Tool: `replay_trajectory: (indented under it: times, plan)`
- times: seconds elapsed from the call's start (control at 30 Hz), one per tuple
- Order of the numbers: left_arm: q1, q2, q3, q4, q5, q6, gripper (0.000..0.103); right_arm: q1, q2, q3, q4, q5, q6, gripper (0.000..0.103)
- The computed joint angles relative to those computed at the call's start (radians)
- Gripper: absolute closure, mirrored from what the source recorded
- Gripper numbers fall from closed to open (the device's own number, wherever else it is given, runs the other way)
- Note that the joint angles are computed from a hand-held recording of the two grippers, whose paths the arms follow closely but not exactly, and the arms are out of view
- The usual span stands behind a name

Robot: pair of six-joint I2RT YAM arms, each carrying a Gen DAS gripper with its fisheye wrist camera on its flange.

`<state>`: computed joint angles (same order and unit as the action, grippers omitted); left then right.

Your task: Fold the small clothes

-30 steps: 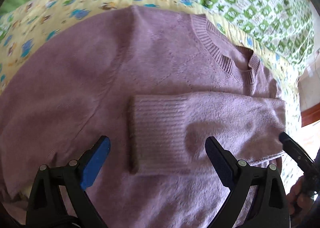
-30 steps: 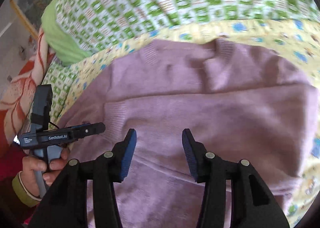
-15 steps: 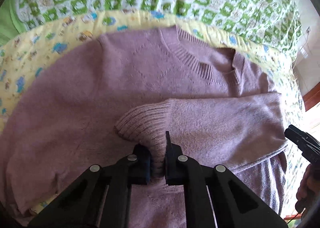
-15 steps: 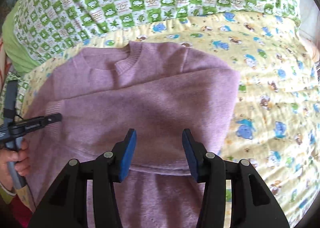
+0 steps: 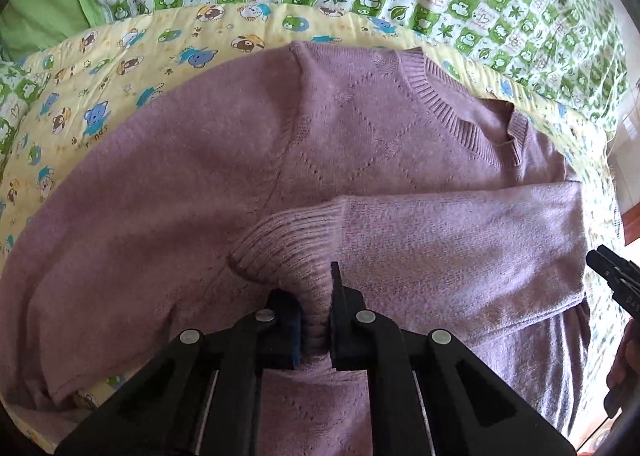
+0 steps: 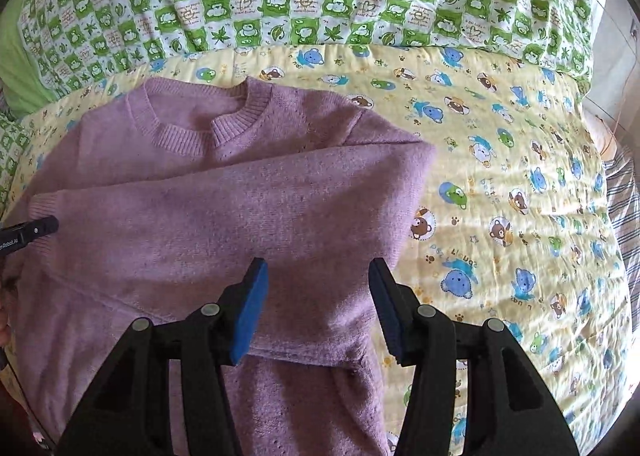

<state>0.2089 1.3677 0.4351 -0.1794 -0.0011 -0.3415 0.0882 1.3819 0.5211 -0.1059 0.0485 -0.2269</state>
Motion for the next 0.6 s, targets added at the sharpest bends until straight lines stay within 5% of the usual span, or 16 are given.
replay_trajectory:
  times: [0.17, 0.5, 0.57, 0.6]
  plan:
    - [0.017, 0.001, -0.011, 0.013, 0.009, 0.012, 0.095, -0.141, 0.068, 0.039, -0.003, -0.155, 0.032, 0.04]
    - [0.026, 0.069, -0.023, 0.074, 0.013, -0.02, 0.095, -0.351, 0.392, 0.266, 0.002, -0.419, 0.149, 0.038]
    - [0.018, 0.084, -0.016, 0.08, 0.01, -0.03, 0.095, -0.354, 0.452, 0.313, -0.005, -0.511, 0.169, 0.047]
    - [0.016, 0.089, -0.01, 0.08, 0.015, -0.038, 0.095, -0.347, 0.476, 0.341, -0.03, -0.524, 0.158, 0.081]
